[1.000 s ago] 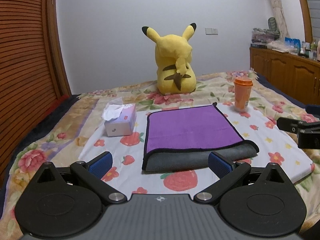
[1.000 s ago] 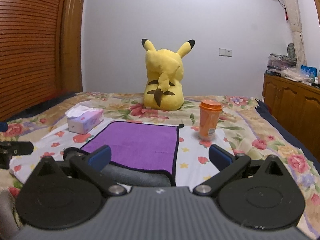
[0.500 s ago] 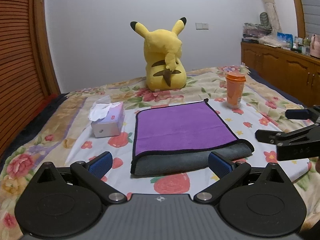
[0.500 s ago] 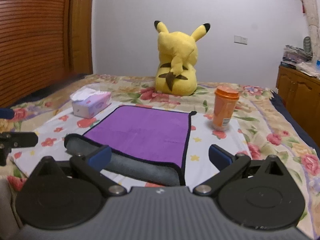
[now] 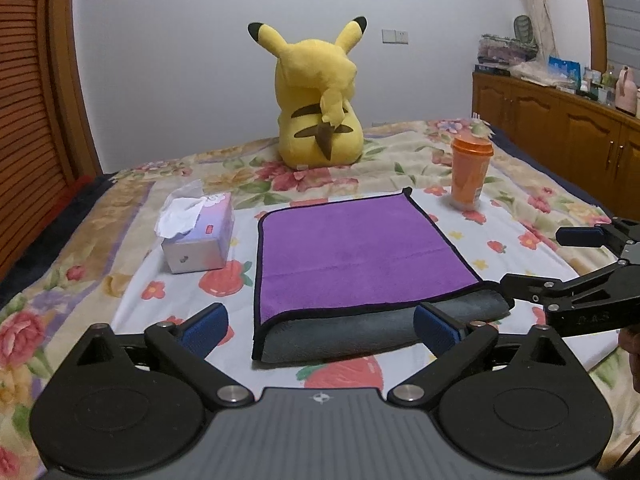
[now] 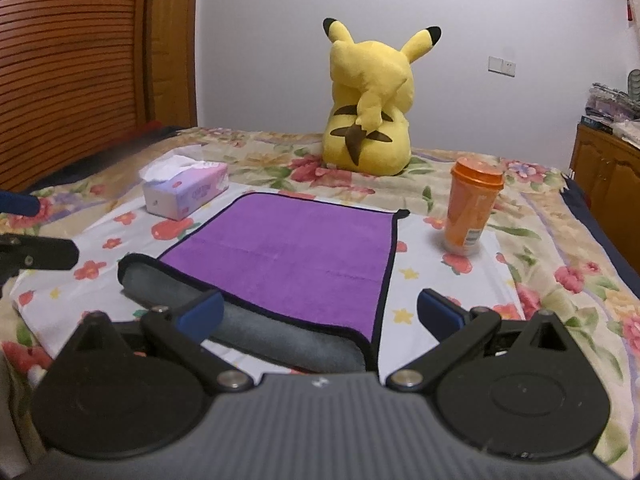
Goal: Fold towel
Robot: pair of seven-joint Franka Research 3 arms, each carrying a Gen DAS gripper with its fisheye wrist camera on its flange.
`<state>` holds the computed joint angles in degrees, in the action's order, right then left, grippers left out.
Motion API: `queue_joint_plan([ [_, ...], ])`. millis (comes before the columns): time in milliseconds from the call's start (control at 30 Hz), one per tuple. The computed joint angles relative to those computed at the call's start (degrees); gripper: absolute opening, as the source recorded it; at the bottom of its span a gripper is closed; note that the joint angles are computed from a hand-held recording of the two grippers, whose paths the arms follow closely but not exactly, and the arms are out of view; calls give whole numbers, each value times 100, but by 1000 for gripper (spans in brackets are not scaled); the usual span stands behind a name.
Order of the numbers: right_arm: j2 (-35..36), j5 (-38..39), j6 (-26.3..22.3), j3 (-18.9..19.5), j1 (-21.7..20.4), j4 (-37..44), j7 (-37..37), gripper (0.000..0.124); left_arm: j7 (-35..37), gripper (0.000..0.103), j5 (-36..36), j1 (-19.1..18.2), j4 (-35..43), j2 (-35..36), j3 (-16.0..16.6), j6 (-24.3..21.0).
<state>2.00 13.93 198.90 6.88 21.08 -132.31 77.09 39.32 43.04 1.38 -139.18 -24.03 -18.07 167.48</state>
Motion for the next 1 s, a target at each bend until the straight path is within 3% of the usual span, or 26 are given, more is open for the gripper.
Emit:
queue_joint_plan([
  [133, 74, -96, -167, -3, -39, 131, 56, 103, 220, 96, -111, -83, 121, 208, 168, 9],
  [300, 169, -1229, -326, 238, -543, 248, 1065, 103, 669, 88, -486, -269, 240, 466, 429, 24],
  [400, 252, -1560, -397, 327, -705, 349, 1336, 103, 1198, 74, -902, -513, 291, 635, 695, 101],
  [467, 320, -1675, -474, 389, -801, 442, 1408, 102, 1367, 71, -1062, -518, 333, 723, 717, 88],
  [533, 391, -1898, -521, 596, -1066, 524, 1563, 99, 1504, 66, -1179, -508, 374, 813, 735, 93],
  [600, 475, -2207, -655, 999, -1531, 635, 1791, 88, 1633, 63, -1299, -507, 426, 900, 764, 63],
  [800, 697, -2220, -899, 1979, -2492, 840, 1631, 86, 1950, 60, -1626, -490, 562, 1137, 884, 10],
  [1000, 937, -1902, -1218, 2328, -2761, 1090, 1176, 79, 2305, 57, -2032, -507, 620, 1321, 1022, 30],
])
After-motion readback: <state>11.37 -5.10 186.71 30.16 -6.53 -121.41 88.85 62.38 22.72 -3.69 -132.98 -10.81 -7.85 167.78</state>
